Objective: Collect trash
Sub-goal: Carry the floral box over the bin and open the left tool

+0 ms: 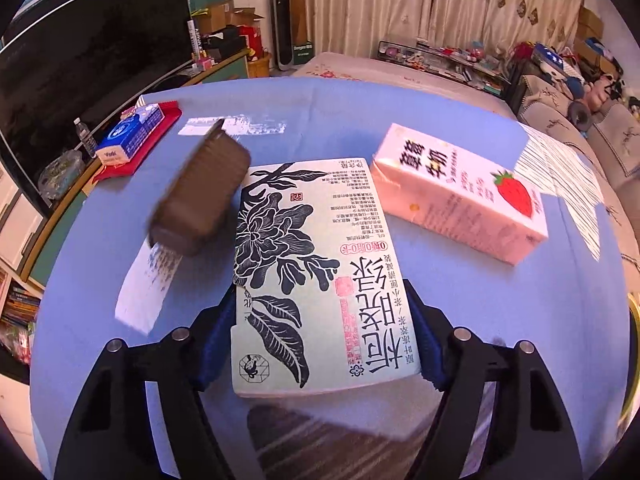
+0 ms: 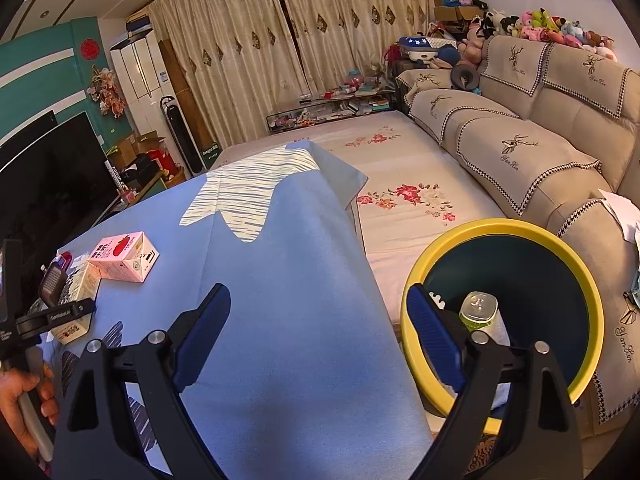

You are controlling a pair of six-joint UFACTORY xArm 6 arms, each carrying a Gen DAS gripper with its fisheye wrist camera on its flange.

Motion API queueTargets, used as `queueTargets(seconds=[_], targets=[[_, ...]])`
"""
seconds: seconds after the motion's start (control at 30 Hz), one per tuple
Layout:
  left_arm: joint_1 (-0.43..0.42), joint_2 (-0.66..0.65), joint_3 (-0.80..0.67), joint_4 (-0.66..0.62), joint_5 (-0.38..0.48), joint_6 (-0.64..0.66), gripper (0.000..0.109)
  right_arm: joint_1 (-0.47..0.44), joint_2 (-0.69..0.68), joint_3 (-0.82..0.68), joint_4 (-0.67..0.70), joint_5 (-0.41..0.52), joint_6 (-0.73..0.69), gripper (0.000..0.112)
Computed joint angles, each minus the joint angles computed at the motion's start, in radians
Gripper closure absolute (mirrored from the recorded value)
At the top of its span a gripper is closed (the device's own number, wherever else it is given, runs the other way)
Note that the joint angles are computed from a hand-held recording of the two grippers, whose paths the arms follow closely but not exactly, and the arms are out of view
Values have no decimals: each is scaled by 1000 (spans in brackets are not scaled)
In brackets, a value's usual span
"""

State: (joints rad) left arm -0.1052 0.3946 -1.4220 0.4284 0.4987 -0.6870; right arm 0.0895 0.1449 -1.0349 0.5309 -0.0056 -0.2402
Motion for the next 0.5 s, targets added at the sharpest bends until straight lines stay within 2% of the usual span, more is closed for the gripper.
queueTargets(seconds=[0.2,0.37,0.5], targets=[[-9,-201,250,-52,-111,90,36,-8,6,1,-82,6,72,27],[-54,-360,409,-92,-156,156,36,-18,14,-5,-157,13,141,27],[-110,-463,489,-108,-178,192,36,-14,8,-10,-74,27,72,27]])
